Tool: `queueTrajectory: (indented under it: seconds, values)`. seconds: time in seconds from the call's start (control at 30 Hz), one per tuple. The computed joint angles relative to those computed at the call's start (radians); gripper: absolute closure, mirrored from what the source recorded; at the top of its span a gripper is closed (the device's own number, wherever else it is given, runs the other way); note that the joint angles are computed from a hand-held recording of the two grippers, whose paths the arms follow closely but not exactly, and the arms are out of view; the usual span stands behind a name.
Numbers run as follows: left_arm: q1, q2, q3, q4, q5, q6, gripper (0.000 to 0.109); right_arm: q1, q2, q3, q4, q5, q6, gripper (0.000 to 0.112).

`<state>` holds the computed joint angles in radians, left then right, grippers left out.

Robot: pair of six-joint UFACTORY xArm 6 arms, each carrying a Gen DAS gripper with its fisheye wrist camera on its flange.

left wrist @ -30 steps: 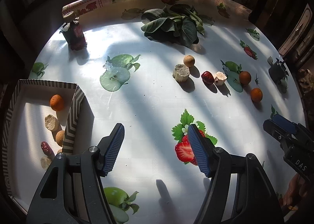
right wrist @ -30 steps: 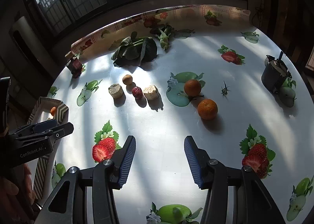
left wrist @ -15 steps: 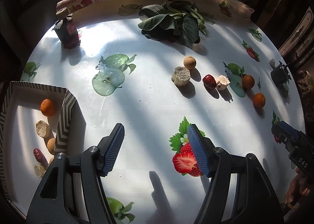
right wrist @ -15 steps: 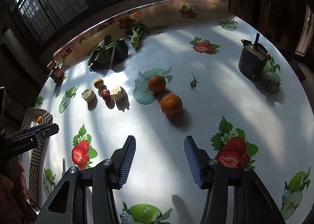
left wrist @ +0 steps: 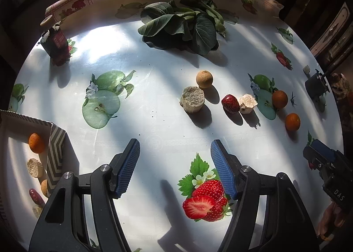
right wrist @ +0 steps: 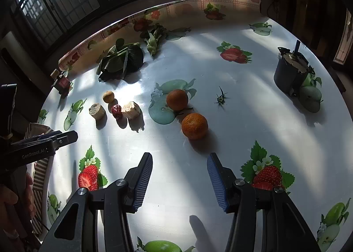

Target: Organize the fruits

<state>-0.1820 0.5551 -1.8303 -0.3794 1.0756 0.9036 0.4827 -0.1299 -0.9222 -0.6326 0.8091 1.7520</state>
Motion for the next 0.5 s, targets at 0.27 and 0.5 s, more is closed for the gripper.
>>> queueTrajectory:
  seconds: [0.27, 0.5]
  values:
    - [-0.019, 0.045, -0.054, 0.016, 0.011, -0.016, 0.041, -0.033, -0.002, 0.009, 0.008, -0.01, -0.023, 0.062]
    - [-0.029, 0.12, -0.157, 0.031, 0.067, -0.041, 0.041, -0.06, -0.005, 0.028, 0.022, -0.034, -0.041, 0.062]
